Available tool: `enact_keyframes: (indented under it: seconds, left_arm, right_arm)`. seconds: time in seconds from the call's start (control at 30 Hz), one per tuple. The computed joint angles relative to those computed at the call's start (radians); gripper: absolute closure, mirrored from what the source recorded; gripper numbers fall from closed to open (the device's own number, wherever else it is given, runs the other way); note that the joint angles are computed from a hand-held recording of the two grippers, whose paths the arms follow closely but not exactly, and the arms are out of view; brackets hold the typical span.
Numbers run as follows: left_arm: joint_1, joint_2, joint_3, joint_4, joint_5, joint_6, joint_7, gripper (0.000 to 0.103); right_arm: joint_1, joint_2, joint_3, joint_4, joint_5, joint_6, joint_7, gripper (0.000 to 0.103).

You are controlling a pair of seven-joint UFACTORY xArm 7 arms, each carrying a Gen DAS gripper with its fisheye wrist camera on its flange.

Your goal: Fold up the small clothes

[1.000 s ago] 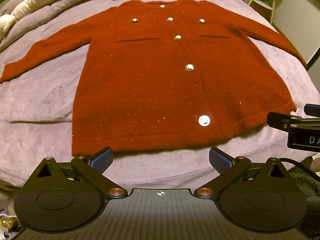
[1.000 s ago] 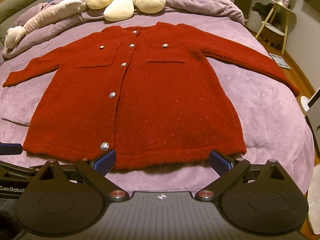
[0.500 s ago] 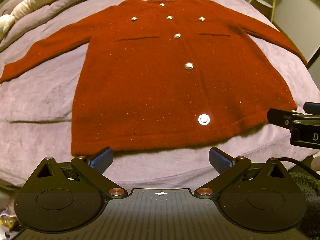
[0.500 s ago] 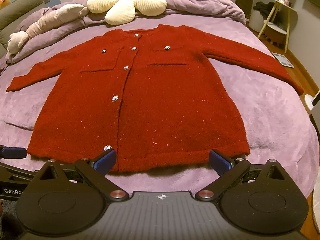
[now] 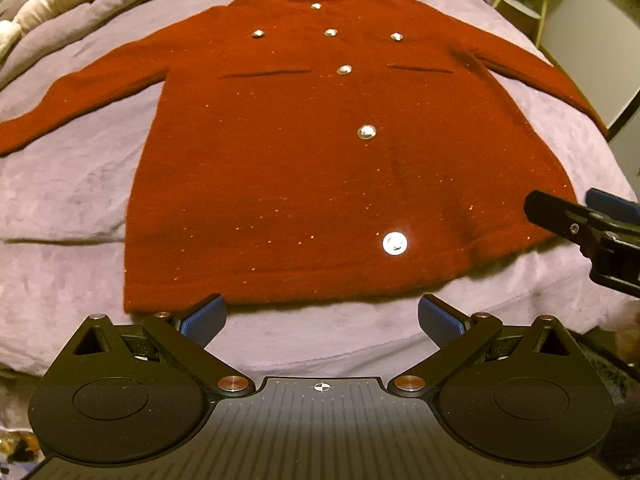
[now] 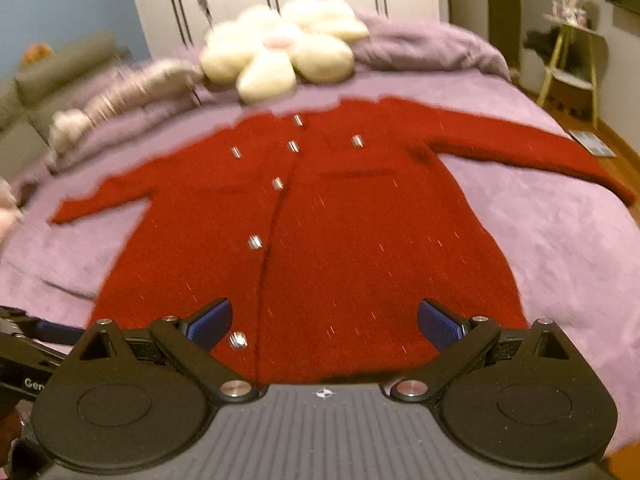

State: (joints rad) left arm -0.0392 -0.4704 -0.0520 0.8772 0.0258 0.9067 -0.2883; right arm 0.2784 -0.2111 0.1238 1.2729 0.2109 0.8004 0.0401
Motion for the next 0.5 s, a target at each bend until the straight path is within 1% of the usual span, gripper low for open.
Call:
enact_keyframes:
  seconds: [0.07,0.1,0.13,0.2,0.23,0.3,0.37,0.4,0.47,0.5]
  left_arm:
    - [-0.002,0.004,0.010,-0.006,-0.016,-0.023,0.004,0.000]
    - [-0.001,0.010,0.014,-0.007,-0.022,-0.039,0.003,0.000]
    - [0.001,0.014,0.016,-0.009,-0.025,-0.055,0.001,0.000]
    - [0.008,0.025,0.016,-0.015,-0.021,-0.104,-0.005,0.000]
    - [0.008,0.030,0.021,-0.023,-0.023,-0.140,0.003,0.000]
    - [0.004,0.051,0.038,-0.035,-0.045,-0.223,0.024,0.000]
    - [0.003,0.099,0.051,-0.009,-0.071,-0.254,0.038,0.000]
    - [0.008,0.131,0.049,0.013,-0.073,-0.263,0.032,0.000]
    - [0.029,0.186,0.032,0.053,-0.043,-0.283,-0.008,0.000]
    - [0.038,0.218,0.021,0.076,-0.021,-0.296,-0.037,0.000]
  right_arm:
    - [0.003,0.015,-0.025,-0.001,0.058,-0.002,-0.045,0.004]
    - [0.000,0.018,-0.036,-0.011,0.090,-0.022,-0.062,0.004]
    - [-0.008,0.026,-0.046,-0.019,0.116,-0.055,-0.066,0.004]
    - [-0.038,0.061,-0.051,-0.003,0.103,-0.097,-0.023,0.004]
    - [-0.054,0.088,-0.059,0.018,0.098,-0.109,-0.009,0.004]
    - [-0.088,0.155,-0.084,0.060,0.138,-0.170,-0.008,0.004]
    - [-0.134,0.245,-0.103,0.120,0.188,-0.242,0.005,0.004]
    - [-0.162,0.298,-0.108,0.163,0.239,-0.259,-0.006,0.005]
    - [-0.220,0.397,-0.104,0.247,0.283,-0.263,0.036,0.014]
    - [-0.239,0.471,-0.121,0.319,0.276,-0.250,0.108,0.031]
